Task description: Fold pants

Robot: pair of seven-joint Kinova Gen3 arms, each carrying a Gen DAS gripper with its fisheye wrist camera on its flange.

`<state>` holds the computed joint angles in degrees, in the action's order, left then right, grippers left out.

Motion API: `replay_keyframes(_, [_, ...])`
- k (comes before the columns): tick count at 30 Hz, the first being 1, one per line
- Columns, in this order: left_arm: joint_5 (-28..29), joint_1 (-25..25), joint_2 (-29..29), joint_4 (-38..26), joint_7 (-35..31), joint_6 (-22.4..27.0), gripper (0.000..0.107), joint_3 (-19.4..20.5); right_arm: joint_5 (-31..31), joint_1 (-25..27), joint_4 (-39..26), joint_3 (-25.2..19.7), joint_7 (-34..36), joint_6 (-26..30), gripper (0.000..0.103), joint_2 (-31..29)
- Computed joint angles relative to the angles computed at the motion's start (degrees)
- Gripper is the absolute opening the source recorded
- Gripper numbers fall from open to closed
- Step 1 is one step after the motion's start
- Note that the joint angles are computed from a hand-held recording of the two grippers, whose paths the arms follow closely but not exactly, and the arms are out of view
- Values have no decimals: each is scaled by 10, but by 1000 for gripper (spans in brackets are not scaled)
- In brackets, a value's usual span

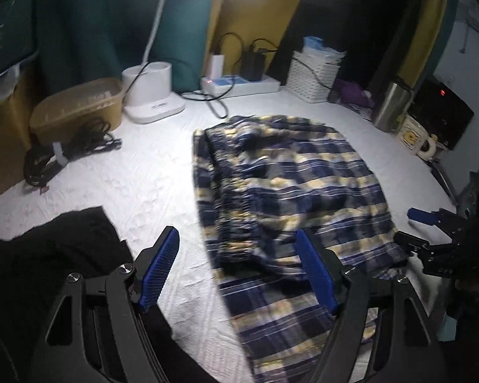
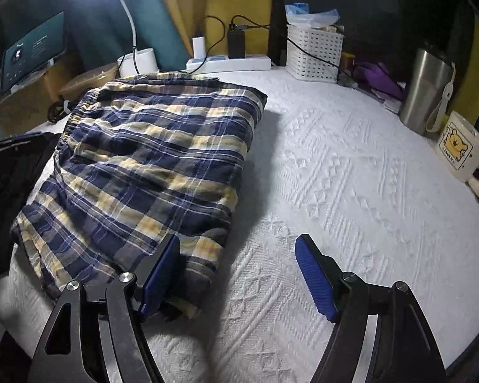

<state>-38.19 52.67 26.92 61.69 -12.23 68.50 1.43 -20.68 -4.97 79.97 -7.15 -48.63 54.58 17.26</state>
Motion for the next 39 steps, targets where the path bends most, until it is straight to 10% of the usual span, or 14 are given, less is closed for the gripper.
replay_keyframes(15, [56, -45, 55, -83, -121, 3, 75, -18, -34, 2, -89, -14, -27, 37, 76, 62])
replay_keyframes(18, [69, -56, 59, -87, -139, -1, 61, -18, -32, -3, -121, -14, -48, 51, 66, 87])
replay_keyframes(21, [78, -62, 67, -93, -157, 3, 22, -20, -20, -13, -150, -14, -71, 66, 49, 109])
replay_keyframes(25, [78, -62, 76, -101, -174, 10, 16, -27, 3, -29, -148, -14, -81, 45, 48, 115])
replay_keyframes(39, [104, -82, 66, -108, -195, 23, 20, -24, 45, -41, -189, -11, -126, 49, 48, 133])
